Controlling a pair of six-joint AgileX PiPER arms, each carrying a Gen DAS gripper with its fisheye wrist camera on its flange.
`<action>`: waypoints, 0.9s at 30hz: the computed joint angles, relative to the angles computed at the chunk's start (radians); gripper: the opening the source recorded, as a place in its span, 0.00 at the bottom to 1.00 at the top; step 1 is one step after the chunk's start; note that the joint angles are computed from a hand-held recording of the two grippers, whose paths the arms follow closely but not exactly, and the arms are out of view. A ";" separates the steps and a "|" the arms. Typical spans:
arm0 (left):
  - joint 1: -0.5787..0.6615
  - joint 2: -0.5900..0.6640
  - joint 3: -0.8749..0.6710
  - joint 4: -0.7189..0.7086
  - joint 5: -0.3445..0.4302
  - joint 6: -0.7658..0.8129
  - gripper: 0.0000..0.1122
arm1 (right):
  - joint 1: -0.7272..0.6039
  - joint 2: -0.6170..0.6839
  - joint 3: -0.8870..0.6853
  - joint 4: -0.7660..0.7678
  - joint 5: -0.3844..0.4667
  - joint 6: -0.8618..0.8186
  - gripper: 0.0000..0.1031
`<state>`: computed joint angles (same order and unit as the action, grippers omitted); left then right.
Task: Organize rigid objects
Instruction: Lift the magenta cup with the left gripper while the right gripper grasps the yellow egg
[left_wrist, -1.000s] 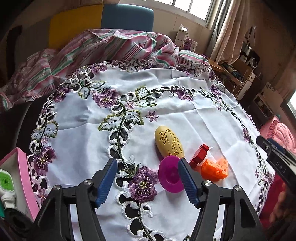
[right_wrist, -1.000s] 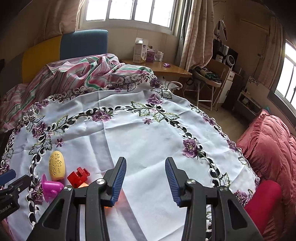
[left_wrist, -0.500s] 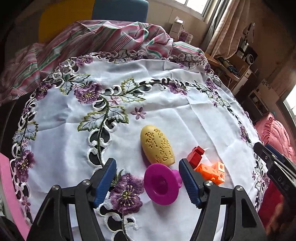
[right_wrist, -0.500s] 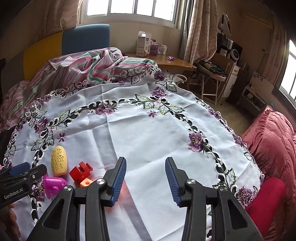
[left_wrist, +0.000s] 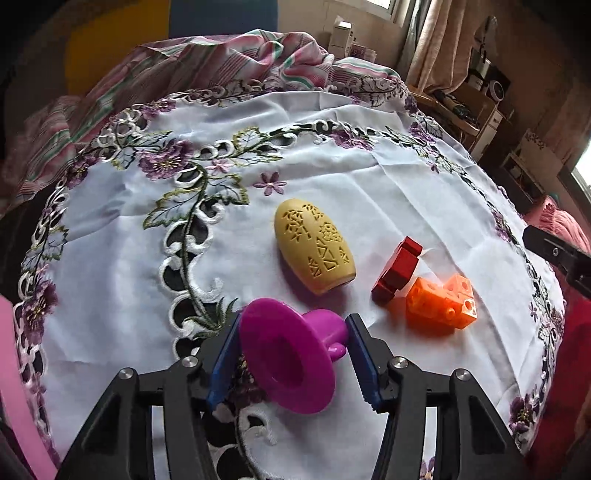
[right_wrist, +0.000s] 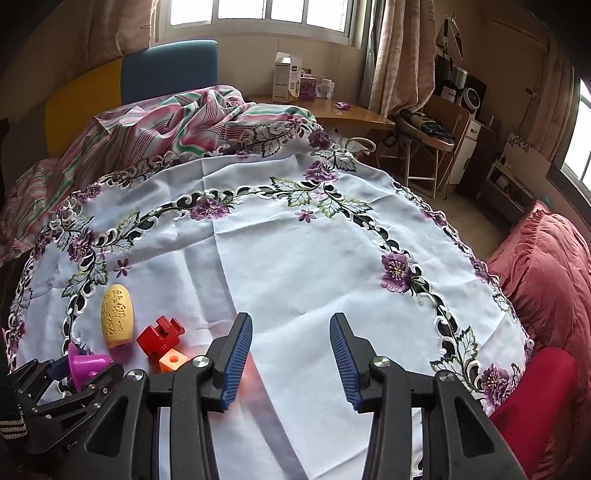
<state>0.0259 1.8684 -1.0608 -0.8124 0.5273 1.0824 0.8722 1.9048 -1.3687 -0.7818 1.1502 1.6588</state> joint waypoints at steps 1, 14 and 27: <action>0.016 -0.019 0.015 -0.007 0.005 0.009 0.50 | -0.002 -0.001 0.003 0.004 -0.009 -0.001 0.43; 0.265 -0.262 0.217 -0.094 0.085 0.204 0.50 | -0.009 0.042 -0.047 0.107 -0.154 -0.191 0.43; 0.462 -0.345 0.237 -0.074 0.105 0.251 0.51 | -0.031 0.218 -0.354 0.273 -0.128 -0.514 0.43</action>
<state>0.4878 1.5232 -0.8237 -0.8863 0.6320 1.3331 0.8414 2.1227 -1.7232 -0.5083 1.0218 1.1453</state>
